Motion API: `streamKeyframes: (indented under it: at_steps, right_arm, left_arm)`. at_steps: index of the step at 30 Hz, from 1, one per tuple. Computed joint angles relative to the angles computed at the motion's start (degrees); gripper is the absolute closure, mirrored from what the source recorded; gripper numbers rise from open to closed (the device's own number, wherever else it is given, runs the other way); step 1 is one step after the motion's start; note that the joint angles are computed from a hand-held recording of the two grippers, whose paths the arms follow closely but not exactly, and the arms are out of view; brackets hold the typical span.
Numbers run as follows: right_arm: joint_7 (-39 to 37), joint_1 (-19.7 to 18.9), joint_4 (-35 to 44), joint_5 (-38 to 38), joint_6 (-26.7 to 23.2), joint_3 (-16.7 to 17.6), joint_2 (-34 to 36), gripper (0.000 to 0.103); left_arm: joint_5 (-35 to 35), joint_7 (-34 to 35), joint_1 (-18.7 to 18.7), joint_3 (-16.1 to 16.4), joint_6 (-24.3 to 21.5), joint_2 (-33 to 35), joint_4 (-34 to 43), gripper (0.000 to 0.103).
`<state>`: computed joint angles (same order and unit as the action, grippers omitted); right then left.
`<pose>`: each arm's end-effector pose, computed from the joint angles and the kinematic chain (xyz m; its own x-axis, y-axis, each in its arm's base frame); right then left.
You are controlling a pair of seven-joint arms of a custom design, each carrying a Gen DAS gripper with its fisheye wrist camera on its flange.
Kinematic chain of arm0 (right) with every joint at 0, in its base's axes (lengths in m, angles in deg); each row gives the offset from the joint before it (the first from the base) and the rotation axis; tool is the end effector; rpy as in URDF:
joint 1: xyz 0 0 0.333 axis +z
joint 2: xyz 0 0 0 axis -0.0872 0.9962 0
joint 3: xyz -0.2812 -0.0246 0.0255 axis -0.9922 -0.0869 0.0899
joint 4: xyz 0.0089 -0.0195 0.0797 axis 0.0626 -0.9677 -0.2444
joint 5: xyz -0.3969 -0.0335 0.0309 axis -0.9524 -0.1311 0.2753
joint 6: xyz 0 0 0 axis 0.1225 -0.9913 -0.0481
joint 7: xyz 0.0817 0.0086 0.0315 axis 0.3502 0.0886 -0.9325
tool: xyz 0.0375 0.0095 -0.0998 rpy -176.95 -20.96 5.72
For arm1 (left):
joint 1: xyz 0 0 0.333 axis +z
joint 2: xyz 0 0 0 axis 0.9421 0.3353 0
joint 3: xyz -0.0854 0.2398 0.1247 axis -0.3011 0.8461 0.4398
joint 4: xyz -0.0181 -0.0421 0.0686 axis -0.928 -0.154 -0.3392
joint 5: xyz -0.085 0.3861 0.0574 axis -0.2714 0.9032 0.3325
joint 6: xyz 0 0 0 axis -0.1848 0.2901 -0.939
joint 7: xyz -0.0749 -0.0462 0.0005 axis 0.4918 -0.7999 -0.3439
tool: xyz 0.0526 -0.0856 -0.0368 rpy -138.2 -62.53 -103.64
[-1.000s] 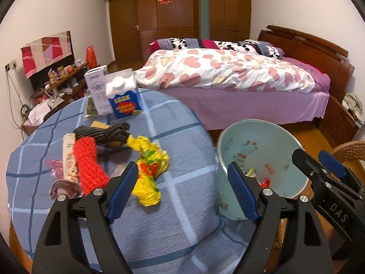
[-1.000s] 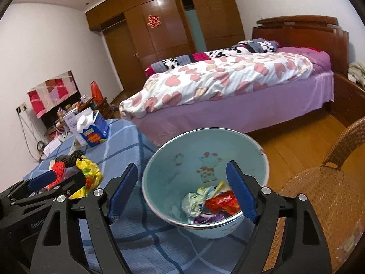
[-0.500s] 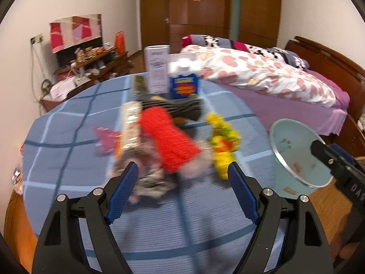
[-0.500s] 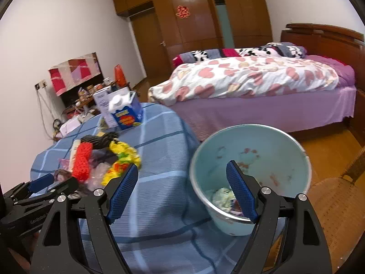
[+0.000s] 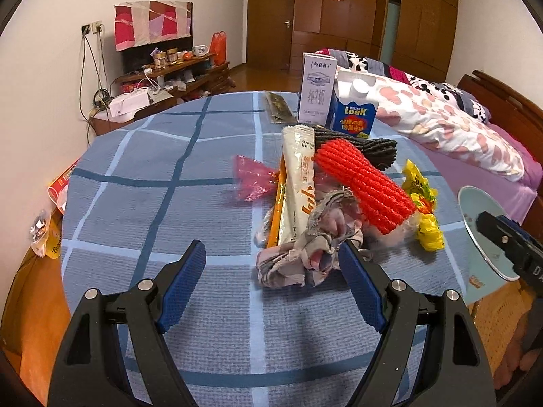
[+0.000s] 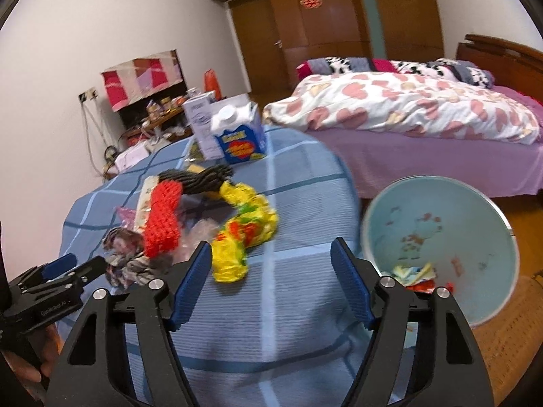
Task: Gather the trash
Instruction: 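Grasp the grey cloth with the left tool while the right tool grasps the yellow bag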
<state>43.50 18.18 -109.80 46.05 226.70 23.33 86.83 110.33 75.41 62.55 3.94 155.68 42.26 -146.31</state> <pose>0.5285 0.2576 0.4405 0.4832 -0.8474 -0.2201 -0.6112 -0.1465 -0.7778 0.4314 -0.2172 0.4481 0.4292 -0.9019 0.0487 -0.6089 -0.3287 -0.7220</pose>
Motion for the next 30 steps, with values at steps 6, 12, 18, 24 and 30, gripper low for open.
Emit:
streamKeyframes:
  at_steps: [6,12,18,24,30]
  right_arm:
    - [4.7,0.3,2.8,-6.3,-1.8,0.5,3.4,0.039]
    - [9.7,-0.4,4.9,-11.6,-3.7,0.9,5.9,0.042]
    - [13.6,-1.1,7.0,-16.0,-5.7,1.4,8.1,0.051]
    - [13.9,-1.8,7.7,-17.0,-7.0,2.2,8.9,0.068]
    - [12.7,-2.1,7.2,-16.1,-7.0,2.6,8.4,0.074]
  left_arm:
    - [0.6,0.7,0.0,0.3,1.2,3.5,1.8,0.025]
    - [1.6,0.8,-0.1,1.0,1.9,6.3,3.6,0.025]
    - [1.6,2.1,-0.6,1.8,2.3,8.6,5.5,0.036]
    - [1.6,2.8,-1.2,2.3,3.1,10.1,6.6,0.047]
    - [1.9,3.0,-1.6,2.4,3.7,10.5,7.0,0.065]
